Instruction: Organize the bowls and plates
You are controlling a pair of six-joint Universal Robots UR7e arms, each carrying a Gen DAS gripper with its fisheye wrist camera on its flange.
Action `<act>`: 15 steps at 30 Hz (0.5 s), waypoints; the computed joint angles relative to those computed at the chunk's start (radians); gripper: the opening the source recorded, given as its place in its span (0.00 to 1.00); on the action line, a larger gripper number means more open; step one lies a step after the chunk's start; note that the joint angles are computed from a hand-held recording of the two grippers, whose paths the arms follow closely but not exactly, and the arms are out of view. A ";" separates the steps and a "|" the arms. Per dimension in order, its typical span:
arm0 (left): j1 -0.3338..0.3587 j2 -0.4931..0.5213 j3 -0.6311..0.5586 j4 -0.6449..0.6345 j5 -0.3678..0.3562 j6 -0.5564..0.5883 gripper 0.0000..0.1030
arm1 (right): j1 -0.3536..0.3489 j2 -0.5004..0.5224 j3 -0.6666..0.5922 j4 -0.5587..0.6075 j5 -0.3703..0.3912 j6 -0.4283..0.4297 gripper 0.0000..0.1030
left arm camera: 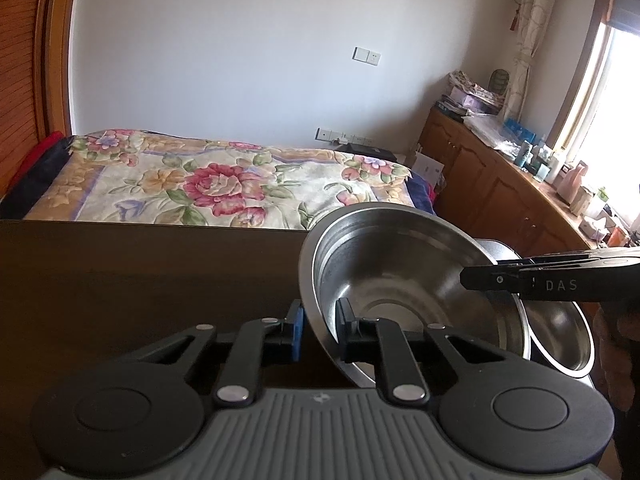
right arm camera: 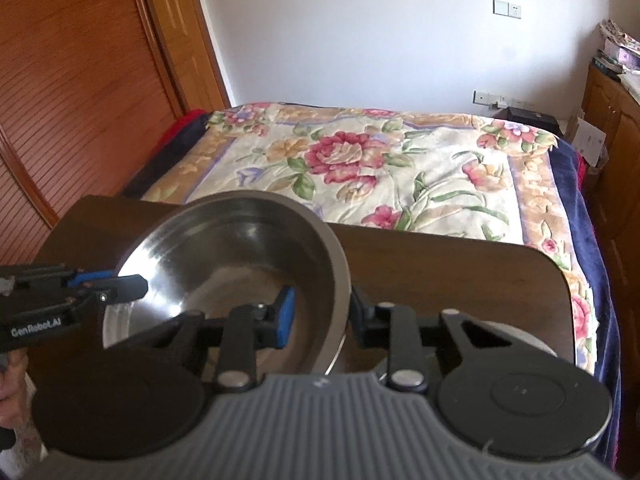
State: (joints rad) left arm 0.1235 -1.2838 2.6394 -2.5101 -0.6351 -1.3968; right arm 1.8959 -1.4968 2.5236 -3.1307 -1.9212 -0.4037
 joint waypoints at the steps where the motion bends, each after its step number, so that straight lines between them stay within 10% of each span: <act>1: -0.003 -0.002 0.000 0.007 0.001 -0.003 0.33 | 0.000 0.000 0.002 -0.006 0.000 0.001 0.26; 15: -0.089 -0.117 -0.018 0.305 0.032 -0.199 0.33 | 0.030 -0.005 0.026 -0.101 0.024 0.018 0.14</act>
State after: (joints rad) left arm 0.0349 -1.4013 2.6212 -2.2051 -0.6034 -1.5956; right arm 1.9254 -1.5017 2.5495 -3.2319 -1.8975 -0.3856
